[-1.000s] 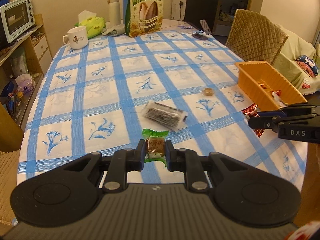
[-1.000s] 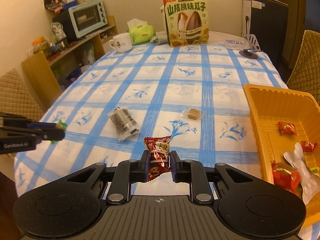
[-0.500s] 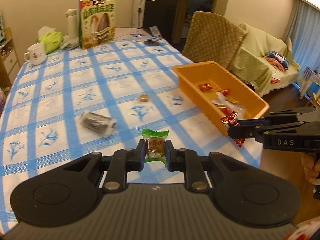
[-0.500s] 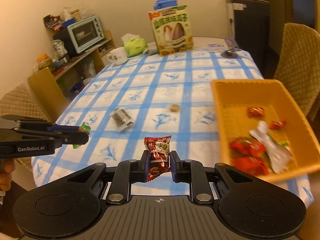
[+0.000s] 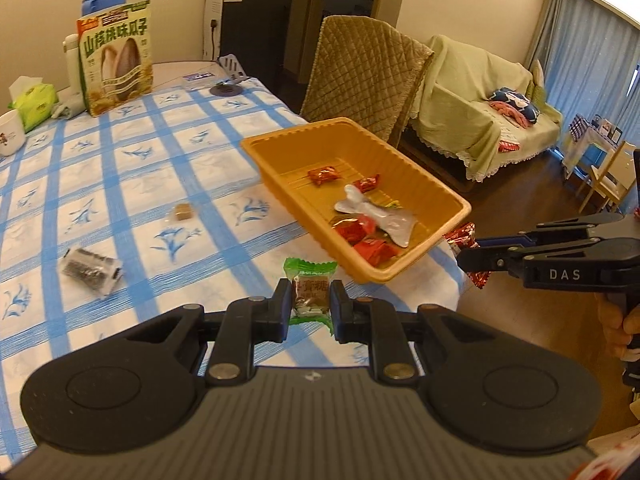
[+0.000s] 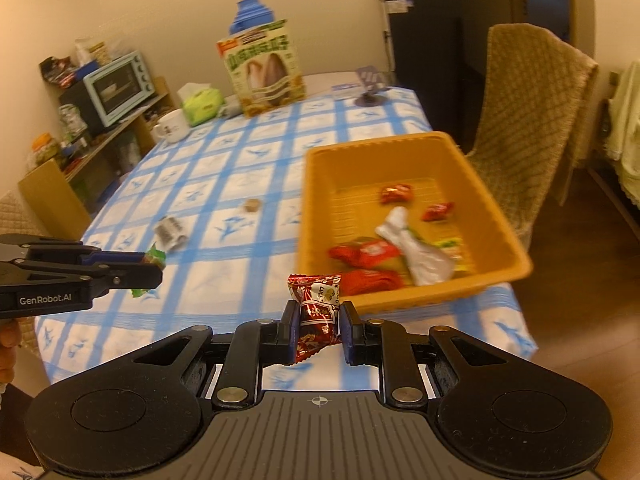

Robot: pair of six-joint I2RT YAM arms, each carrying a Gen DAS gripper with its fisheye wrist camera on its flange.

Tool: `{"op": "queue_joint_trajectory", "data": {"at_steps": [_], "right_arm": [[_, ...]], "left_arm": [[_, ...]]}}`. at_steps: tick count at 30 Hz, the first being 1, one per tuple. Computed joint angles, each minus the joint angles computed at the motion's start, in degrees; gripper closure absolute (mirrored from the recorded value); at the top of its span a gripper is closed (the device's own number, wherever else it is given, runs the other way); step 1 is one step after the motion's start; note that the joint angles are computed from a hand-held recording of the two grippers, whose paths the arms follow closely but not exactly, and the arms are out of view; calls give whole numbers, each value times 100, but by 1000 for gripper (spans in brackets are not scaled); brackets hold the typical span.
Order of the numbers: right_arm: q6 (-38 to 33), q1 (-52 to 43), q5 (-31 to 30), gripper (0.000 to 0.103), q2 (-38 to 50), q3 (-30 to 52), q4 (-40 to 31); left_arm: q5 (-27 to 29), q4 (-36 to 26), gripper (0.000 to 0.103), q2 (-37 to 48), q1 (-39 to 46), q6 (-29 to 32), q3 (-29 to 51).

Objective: Organize snacks
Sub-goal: 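Carry the green candy with the left tool while the right tool carries the red-gold candy to the basket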

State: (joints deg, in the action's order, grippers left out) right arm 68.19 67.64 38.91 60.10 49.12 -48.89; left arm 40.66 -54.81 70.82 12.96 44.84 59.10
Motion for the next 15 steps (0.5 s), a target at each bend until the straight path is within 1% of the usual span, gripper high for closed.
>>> {"op": "queue_joint_trajectory", "data": {"at_steps": [4,8,11,15], "right_arm": [[-2,-102,50,81,-483,-173,-339],[-253,-404,-8,81,-972,-356,-499],[-643,-788,-136,81,-1316,-467,-480],[-1391,-1471,-462,81,-1682,-604,-244]], "left_arm": [[-118,289,85,-234,-513,-520,-175],[-271,651,85,-408,-1052,-1105,-292],[-431,972,85,-475,-1466,-1548,-340],[-720,1450,85,-411,-1971,-2113,-335]]}}
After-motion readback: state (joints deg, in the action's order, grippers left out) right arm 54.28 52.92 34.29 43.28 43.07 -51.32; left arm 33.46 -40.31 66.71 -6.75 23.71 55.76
